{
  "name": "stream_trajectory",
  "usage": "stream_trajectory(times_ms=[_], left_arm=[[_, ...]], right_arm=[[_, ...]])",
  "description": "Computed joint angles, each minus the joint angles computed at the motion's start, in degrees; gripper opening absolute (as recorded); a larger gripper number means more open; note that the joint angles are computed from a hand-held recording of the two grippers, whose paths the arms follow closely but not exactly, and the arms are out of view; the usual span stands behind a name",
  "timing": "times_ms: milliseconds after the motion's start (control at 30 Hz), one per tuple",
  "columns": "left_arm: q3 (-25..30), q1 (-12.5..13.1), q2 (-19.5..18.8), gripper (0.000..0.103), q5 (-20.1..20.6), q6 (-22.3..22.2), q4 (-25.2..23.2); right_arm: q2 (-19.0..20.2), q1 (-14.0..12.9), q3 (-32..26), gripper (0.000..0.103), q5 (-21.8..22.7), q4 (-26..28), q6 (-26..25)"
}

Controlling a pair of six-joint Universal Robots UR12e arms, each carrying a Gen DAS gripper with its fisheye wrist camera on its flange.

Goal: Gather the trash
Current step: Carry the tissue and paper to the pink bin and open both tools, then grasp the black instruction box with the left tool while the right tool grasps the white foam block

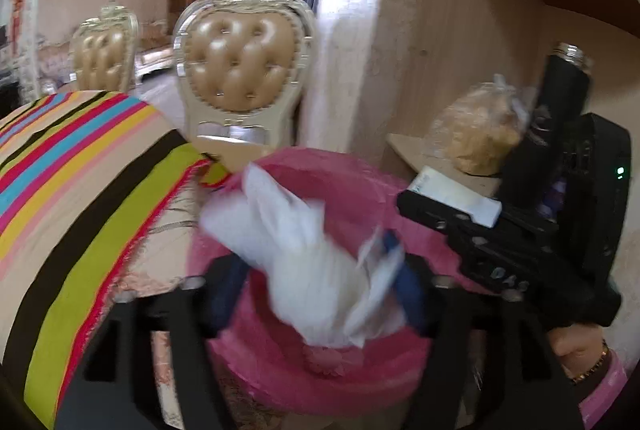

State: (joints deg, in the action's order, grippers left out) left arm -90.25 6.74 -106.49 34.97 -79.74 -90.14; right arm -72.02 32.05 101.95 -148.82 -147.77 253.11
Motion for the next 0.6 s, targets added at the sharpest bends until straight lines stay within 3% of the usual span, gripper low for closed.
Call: stream_trajectory(times_ms=[33, 67, 167, 300, 367, 433, 600], left_arm=[[-0.2, 0.3, -0.1, 0.078, -0.7, -1.3, 0.9], [-0.3, 0.7, -0.2, 0.082, -1.4, -2.6, 1.8], [-1.2, 2.1, 0.0, 0.086, -3.7, -5.1, 6.4], [-4.9, 4.5, 0.7, 0.098, -6.4, -16.4, 24.5], [-6.3, 5.6, 0.5, 0.098, -6.6, -22.3, 34.2], [-6.3, 6.5, -0.2, 0.098, -5.1, -26.0, 40.5], [-3.3, 8.6, -2.2, 0.098, -2.5, -32.2, 43.4]], right_arm=[[-0.1, -0.1, 0.2, 0.062, 0.0, -0.1, 0.7], [-0.2, 0.1, 0.2, 0.067, -0.7, 0.0, 1.5], [-0.2, 0.7, -0.5, 0.068, -2.7, 3.3, 2.8], [0.2, 1.6, -1.6, 0.068, -4.0, 4.8, 3.7], [0.8, 2.0, -3.0, 0.068, -4.5, 6.2, 2.8], [1.9, 2.2, -4.7, 0.071, -4.2, 4.9, -0.6], [5.6, 2.0, -10.1, 0.078, -1.4, 0.5, -8.6]])
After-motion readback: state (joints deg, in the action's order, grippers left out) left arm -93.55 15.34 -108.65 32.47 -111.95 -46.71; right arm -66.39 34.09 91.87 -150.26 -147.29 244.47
